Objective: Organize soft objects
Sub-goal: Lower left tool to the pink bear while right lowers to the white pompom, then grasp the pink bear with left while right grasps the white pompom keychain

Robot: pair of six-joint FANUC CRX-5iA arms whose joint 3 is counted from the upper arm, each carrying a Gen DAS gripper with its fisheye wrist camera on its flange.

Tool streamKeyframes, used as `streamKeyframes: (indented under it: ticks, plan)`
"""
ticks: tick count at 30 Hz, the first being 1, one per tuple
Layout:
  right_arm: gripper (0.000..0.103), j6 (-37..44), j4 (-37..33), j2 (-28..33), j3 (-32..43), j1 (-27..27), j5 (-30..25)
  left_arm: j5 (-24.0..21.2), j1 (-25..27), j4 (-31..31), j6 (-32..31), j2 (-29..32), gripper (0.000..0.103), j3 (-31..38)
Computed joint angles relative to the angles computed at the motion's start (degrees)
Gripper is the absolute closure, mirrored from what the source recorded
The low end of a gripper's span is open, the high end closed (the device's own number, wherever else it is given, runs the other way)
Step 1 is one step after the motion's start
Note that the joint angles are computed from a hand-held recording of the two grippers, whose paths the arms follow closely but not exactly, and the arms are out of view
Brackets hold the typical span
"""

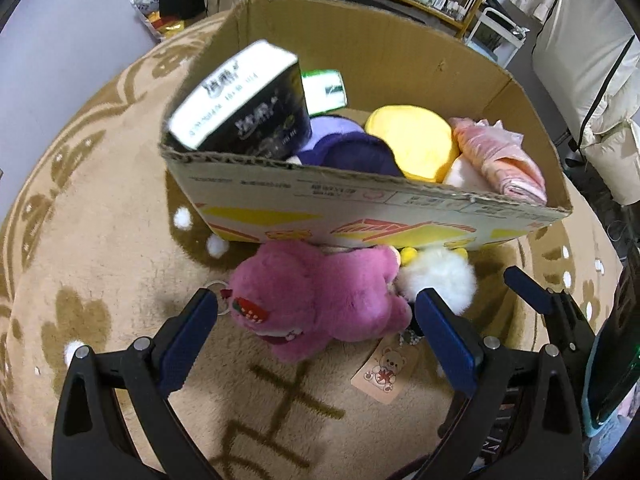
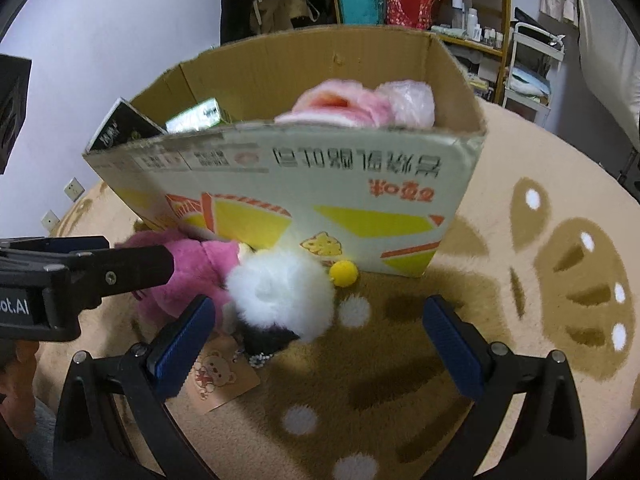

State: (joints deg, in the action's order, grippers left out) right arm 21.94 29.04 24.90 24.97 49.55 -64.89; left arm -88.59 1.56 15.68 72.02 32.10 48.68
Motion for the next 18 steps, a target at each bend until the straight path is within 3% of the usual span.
streamKeyframes:
  ticks: [16,18]
  plan:
    - [0.000,1.66,-2.28,1.92,0.90,-1.47,0.43,-2.11,-2.57,-5.35,0.87,3.89,0.005,4.27]
    - [0.004,2.44,-2.20,2.19,1.20,-1.43,0.47,-2.01,-2.84,-6.02,0.93,3.97,0.005,4.21]
